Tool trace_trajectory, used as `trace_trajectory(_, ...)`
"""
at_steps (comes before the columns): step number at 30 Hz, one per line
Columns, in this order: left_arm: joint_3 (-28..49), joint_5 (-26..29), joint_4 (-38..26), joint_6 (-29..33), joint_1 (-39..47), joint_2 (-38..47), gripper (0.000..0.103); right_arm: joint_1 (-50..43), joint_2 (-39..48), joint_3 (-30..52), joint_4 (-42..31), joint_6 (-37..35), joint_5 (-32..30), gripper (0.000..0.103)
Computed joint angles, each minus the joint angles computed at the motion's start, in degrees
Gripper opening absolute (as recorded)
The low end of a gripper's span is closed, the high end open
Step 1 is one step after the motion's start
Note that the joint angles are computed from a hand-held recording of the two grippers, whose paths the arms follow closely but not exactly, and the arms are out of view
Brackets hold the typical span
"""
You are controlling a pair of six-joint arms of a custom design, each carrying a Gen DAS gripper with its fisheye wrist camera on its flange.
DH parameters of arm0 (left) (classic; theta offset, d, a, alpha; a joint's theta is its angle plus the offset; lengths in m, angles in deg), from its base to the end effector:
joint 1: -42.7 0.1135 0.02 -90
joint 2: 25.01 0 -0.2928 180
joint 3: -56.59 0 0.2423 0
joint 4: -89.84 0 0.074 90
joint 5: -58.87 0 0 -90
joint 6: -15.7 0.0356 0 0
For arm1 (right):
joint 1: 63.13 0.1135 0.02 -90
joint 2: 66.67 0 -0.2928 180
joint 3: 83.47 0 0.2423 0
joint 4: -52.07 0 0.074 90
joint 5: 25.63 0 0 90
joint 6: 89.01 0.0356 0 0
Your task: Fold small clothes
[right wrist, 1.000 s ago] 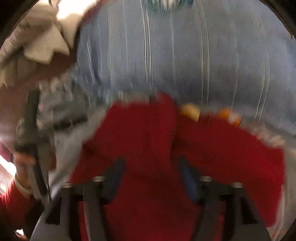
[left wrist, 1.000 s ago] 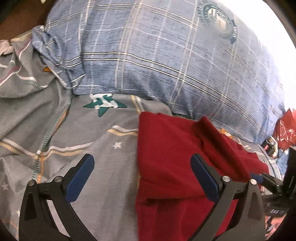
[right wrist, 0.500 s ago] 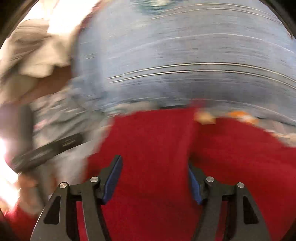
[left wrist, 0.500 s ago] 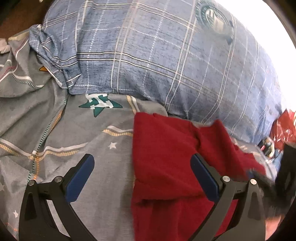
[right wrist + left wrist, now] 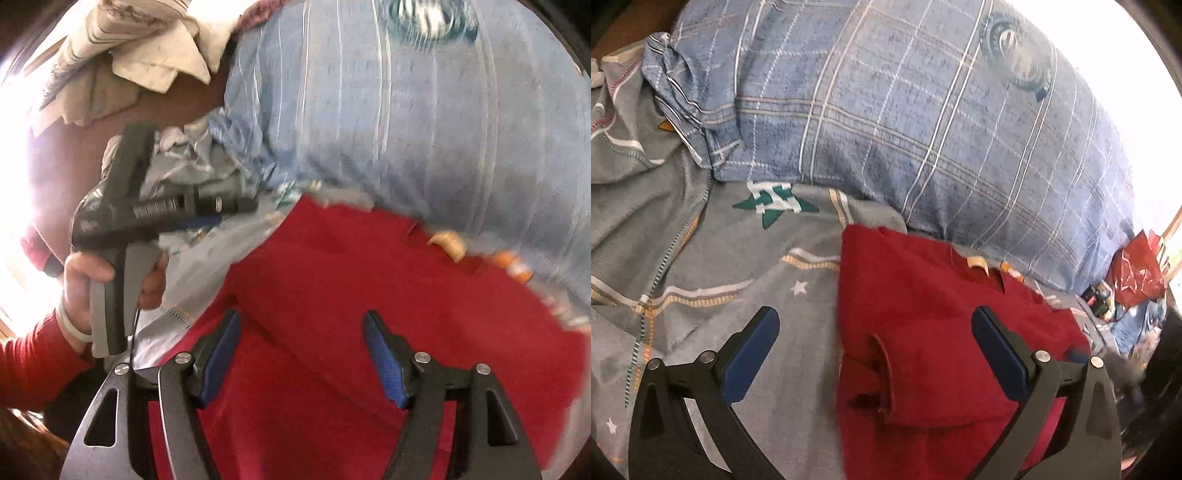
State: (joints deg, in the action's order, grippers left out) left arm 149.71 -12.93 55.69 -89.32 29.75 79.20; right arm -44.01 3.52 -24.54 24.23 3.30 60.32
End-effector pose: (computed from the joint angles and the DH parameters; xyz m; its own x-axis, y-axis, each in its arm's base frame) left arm 0.3928 -0.1017 0.2742 -0.7791 -0.0735 -0.6226 0.2333 0.8878 -0.3967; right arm 0.2291 0.0821 0.2726 -0.6107 -0.1691 -0.7736 -0.3542 0.9321 0.0758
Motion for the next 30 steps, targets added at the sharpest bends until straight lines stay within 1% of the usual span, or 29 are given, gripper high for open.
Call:
trace_trajectory(1, 0.2, 0.7, -0.4, 0.2, -0.2, 0.2, 0.103, -0.6, -2.8, -0.1, -1.2, -0.9, 2.6, 0.070)
trace_trajectory(2, 0.3, 1.3, -0.9, 0.7, -0.4, 0.3, 0.103, -1.8, -4.9, -0.2, -2.2, -1.2, 2.9, 0.070)
trace_trajectory(4, 0.7, 1.8, -2.3, 2.6, -1.4, 1.1, 0.103, -6.4, -8.8, -0.8, -3.6, -1.3, 0.7, 0.074)
trace_trajectory(5, 1.2, 0.7, -3.0, 3.6, -2.3, 1.8, 0.103, -10.0, -10.6, -1.0, -4.4, -1.0, -0.8, 0.075)
trace_trajectory(6, 1.5, -1.1, -3.3, 4.3, -3.3, 2.6, 0.099, -13.3, -11.5, -1.1, -4.9, -0.7, -2.5, 0.075)
trace_trajectory(8, 2.2, -3.5, -3.7, 5.7, -4.9, 4.5, 0.082, -19.8, -12.9, -1.1, -5.6, 0.0, -6.0, 0.075)
trace_trajectory(9, 2.8, -4.2, -4.4, 6.3, -5.8, 5.6, 0.056, -22.8, -13.2, -1.0, -5.7, 0.8, -7.3, 0.075)
trace_trajectory(10, 2.3, -6.0, -3.8, 6.7, -6.8, 5.8, 0.046, -25.0, -13.5, -0.8, -6.0, 1.2, -8.4, 0.075)
trace_trajectory(11, 0.6, -8.1, -1.5, 7.1, -7.7, 5.1, 0.044, -28.6, -13.7, -1.0, -5.9, 1.7, -10.1, 0.075)
trace_trajectory(12, -1.0, -10.2, 0.6, 7.7, -8.6, 4.0, 0.029, -30.0, -13.1, -0.7, -5.8, 2.4, -9.9, 0.075)
trace_trajectory(13, -1.9, -11.1, 1.4, 7.7, -8.9, 3.0, 0.022, -32.9, -12.6, -0.2, -6.8, 3.3, -9.6, 0.075)
trace_trajectory(14, -2.8, -11.2, 2.5, 7.3, -9.0, 1.6, 0.020, -35.8, -12.1, -0.3, -6.7, 3.5, -10.6, 0.075)
trace_trajectory(15, -3.6, -10.9, 3.8, 6.9, -8.8, 0.2, 0.016, -39.1, -12.1, -0.7, -6.4, 4.2, -12.6, 0.075)
trace_trajectory(17, -4.3, -9.6, 5.3, 5.9, -8.3, -2.6, 0.011, -45.3, -10.5, -1.0, -5.8, 7.1, -16.8, 0.076)
trace_trajectory(18, -4.0, -9.0, 5.6, 6.1, -8.2, -3.5, 0.010, -48.1, -9.3, -1.2, -5.3, 8.1, -19.1, 0.077)
trace_trajectory(19, -3.6, -9.7, 5.9, 6.8, -8.4, -4.3, 0.006, -49.7, -7.6, -1.4, -4.5, 8.7, -20.2, 0.077)
trace_trajectory(20, -2.9, -10.2, 6.3, 7.1, -8.4, -4.4, 0.005, -50.1, -5.7, -1.6, -3.8, 9.1, -19.8, 0.077)
trace_trajectory(22, -0.8, -8.3, 6.0, 6.8, -7.5, -4.2, 0.005, -49.3, -1.7, -1.1, -3.4, 9.5, -18.2, 0.078)
trace_trajectory(24, 0.6, -7.6, 6.2, 6.5, -6.6, -3.2, 0.005, -48.1, 2.1, -0.8, -1.9, 9.6, -18.8, 0.077)
trace_trajectory(25, 0.4, -7.5, 6.7, 6.7, -6.1, -2.9, 0.005, -46.9, 3.8, -0.6, -0.9, 10.1, -18.6, 0.067)
trace_trajectory(26, 0.0, -7.5, 6.6, 6.9, -5.9, -2.7, 0.005, -46.0, 5.5, -0.6, 0.6, 10.1, -18.7, 0.026)
trace_trajectory(27, -0.1, -7.5, 6.0, 7.1, -5.6, -2.0, 0.005, -45.1, 6.1, -1.0, 1.6, 9.8, -17.4, 0.010)
trace_trajectory(28, 0.1, -7.4, 5.3, 7.1, -5.2, -1.1, 0.005, -43.3, 5.9, -0.9, 2.4, 9.7, -13.4, 0.011)
trace_trajectory(30, 1.1, -7.9, 3.1, 7.0, -4.6, 1.0, 0.005, -40.7, 3.3, -1.3, 4.0, 8.9, -9.2, 0.010)
